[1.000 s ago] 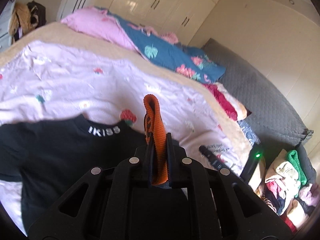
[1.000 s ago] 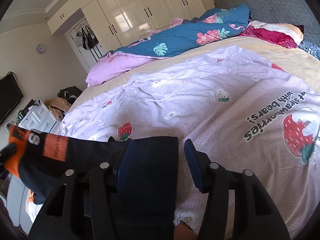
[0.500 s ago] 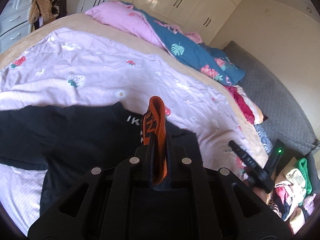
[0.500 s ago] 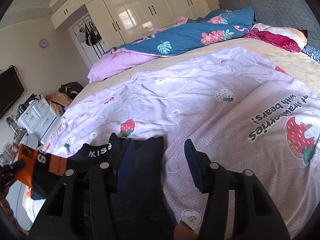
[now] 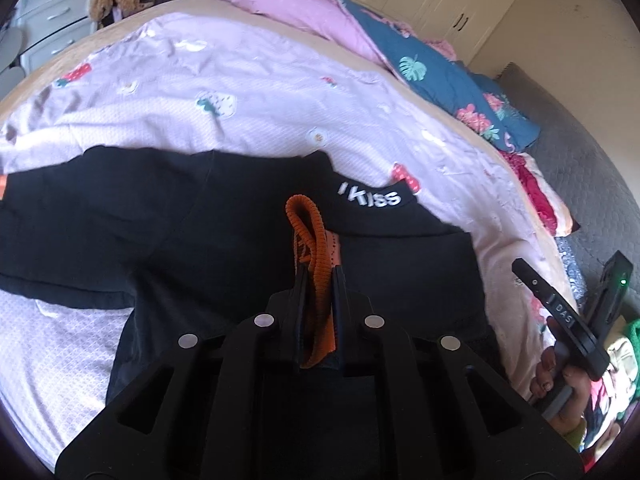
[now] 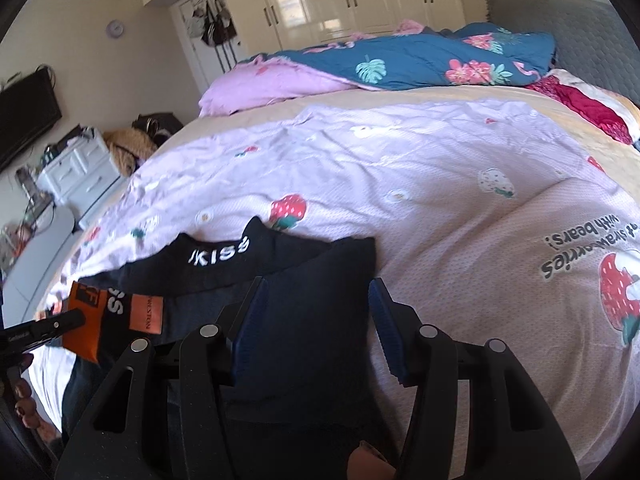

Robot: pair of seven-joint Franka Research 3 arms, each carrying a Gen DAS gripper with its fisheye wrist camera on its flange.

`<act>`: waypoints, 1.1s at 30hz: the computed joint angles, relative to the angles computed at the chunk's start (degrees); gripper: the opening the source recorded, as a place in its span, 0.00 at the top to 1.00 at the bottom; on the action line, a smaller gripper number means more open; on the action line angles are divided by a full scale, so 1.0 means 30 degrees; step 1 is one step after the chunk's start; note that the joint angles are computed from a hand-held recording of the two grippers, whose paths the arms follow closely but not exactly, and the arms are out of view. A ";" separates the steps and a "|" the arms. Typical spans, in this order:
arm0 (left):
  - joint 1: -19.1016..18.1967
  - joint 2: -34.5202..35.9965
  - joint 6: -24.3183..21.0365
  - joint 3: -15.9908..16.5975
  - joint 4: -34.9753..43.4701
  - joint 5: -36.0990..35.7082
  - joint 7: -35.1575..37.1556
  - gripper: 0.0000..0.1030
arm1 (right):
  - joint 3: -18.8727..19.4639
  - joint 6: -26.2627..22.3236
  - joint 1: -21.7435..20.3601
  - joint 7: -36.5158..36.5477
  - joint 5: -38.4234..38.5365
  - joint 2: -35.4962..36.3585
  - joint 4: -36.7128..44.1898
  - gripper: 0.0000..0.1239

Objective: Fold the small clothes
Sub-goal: 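Lay the cuff onto the shirt body with the left tool and open it, then move the left tool to the other sleeve's orange cuff and grasp it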

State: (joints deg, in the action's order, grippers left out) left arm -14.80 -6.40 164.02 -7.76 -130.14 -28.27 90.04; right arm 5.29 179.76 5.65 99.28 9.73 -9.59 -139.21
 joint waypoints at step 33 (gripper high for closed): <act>0.0792 0.0727 0.1311 -0.0546 -0.1879 0.7951 -0.4928 0.67 | -0.0408 -0.4993 0.1257 0.3858 -0.6522 0.1874 0.1457 0.43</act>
State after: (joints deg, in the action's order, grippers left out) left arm -12.42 -4.22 167.96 -9.40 -135.77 -4.42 75.25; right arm 4.06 164.78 9.42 110.85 -9.84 -3.97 -134.84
